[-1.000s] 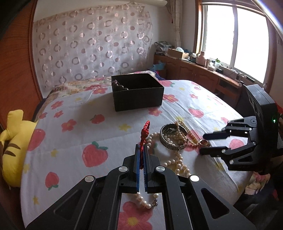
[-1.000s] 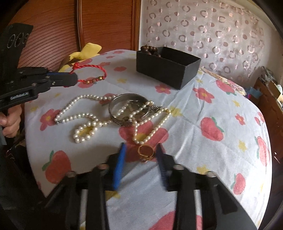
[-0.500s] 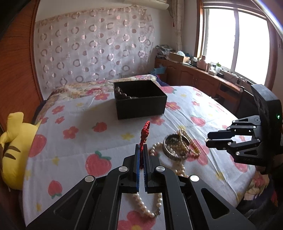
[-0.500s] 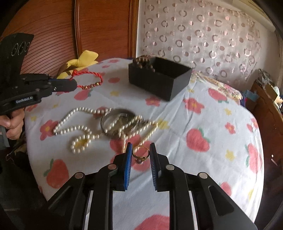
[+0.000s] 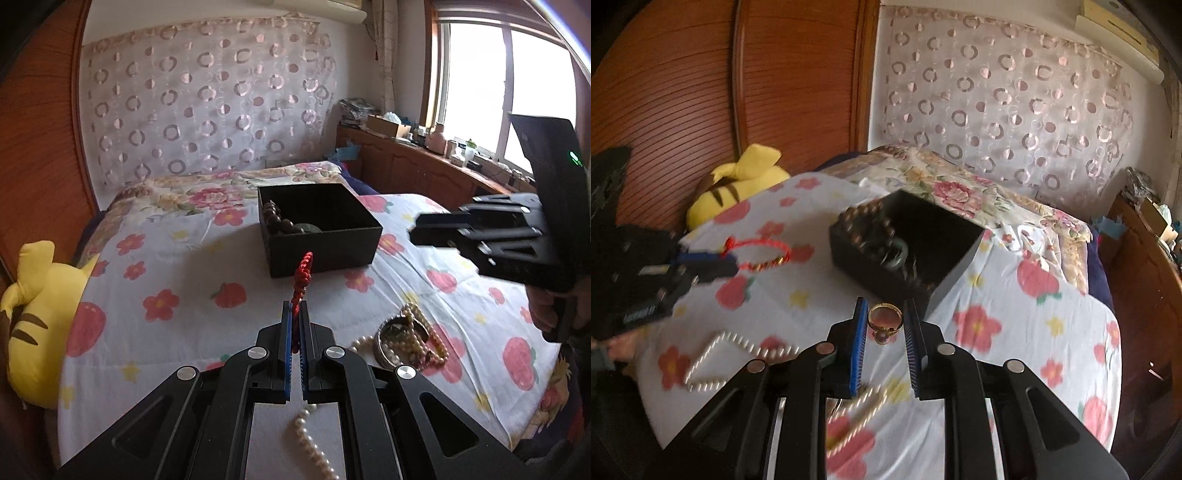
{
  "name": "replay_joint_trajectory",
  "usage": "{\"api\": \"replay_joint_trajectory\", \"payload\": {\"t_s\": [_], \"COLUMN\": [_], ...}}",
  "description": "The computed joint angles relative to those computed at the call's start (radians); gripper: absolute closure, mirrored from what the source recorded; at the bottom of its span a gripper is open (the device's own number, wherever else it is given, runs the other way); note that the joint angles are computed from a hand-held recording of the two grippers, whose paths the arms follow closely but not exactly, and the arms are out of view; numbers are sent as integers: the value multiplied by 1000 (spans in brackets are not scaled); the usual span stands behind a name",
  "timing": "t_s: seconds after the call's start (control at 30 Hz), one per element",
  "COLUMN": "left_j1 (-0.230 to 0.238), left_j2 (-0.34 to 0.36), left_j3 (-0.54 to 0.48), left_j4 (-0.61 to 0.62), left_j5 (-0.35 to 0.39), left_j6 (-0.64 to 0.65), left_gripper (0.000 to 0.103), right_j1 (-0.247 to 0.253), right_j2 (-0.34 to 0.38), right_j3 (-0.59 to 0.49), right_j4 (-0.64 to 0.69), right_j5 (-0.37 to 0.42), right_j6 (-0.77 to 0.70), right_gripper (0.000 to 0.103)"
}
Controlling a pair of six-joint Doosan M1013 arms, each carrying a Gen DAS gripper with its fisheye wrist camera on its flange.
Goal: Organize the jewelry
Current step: 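Lift the red bracelet with the left tool while the right tool grasps the gold ring, then open both tools over the black box, dropping the red bracelet and gold ring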
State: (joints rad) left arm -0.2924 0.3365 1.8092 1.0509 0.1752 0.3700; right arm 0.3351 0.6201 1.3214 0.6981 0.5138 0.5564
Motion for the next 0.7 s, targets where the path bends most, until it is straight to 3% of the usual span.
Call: {"api": "replay_joint_trajectory", "payload": {"t_s": [0.6,0.7], "left_j1": [19,21], "left_j2": [45,60], "left_j3": [-87,-115], "left_j4": [-186,-248], "left_j5": [29,46], "left_j6": [218,285], "left_gripper": [101,101], "right_j1": [14,10], "right_j2": [165,167], "right_j3": [-286,-295], "right_j4": [-179,-173], "right_j5": [150,154], "right_j6": [333,339], "right_gripper": [81,74]}}
